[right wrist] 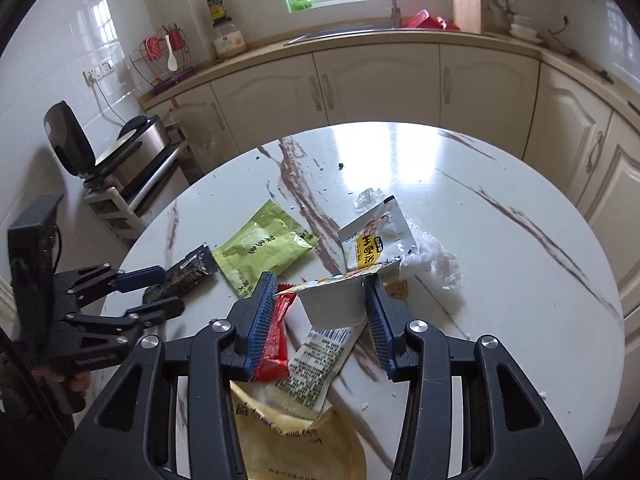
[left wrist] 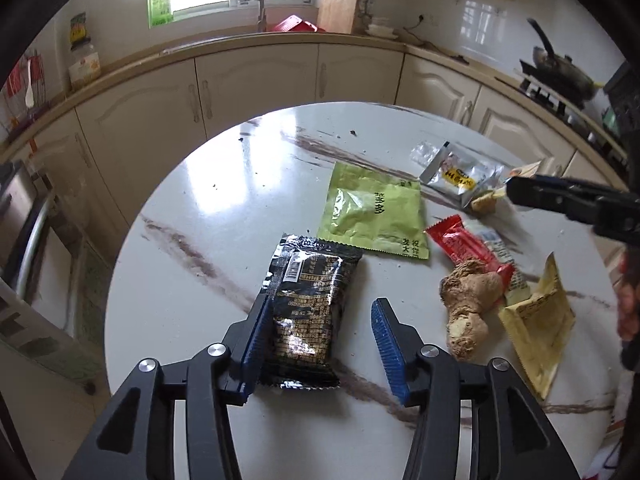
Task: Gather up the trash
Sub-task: 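Carry black packet and white cup to the blue bin and open both tools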
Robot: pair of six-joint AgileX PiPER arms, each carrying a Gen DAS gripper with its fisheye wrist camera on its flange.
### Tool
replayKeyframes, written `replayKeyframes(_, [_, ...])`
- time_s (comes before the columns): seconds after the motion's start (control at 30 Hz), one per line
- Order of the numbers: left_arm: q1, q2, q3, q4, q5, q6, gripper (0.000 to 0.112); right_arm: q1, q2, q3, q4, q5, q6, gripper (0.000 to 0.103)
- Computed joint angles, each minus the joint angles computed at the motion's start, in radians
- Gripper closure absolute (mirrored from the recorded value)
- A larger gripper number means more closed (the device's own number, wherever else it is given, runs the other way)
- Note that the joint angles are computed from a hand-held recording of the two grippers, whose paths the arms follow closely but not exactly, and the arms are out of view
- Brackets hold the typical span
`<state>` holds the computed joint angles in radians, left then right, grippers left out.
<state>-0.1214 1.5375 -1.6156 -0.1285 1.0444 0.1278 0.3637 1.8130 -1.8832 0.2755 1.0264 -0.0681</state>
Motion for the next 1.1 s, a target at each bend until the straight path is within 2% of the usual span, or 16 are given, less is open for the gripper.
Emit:
replayKeyframes(0.07, [-0.019,0.016,-0.007,0.055,-0.013,-0.021,0.063,-0.004,-0.013,0.013,0.020,-0.003,-0.010,0.061])
replayKeyframes(0.17, [-0.001,0.038,-0.031,0.023,0.006,-0.004,0.067,-0.004,-0.036,0.032,0.039,-0.010,-0.027,0.061])
replayKeyframes(0.27, [0.011,0.036,-0.024,-0.019,-0.001,0.042,0.088,-0.004,-0.053,0.045,0.062,-0.012,-0.041,0.061])
replayKeyframes(0.43, [-0.015,0.010,0.017,0.013,-0.046,0.036,0.105,0.004,-0.080,0.066,0.093,-0.019,-0.055,0.061])
replayKeyframes(0.53, [0.001,-0.015,0.045,-0.037,-0.056,0.055,0.110,0.007,-0.096,0.077,0.117,-0.015,-0.060,0.061])
replayKeyframes(0.93, [0.029,-0.190,0.123,-0.204,-0.024,0.106,0.112,0.085,-0.208,0.135,0.067,-0.027,0.017,0.061])
replayKeyframes(1.1, [0.122,-0.319,0.180,-0.301,0.034,0.178,0.112,0.163,-0.236,0.117,0.015,-0.015,0.093,0.061])
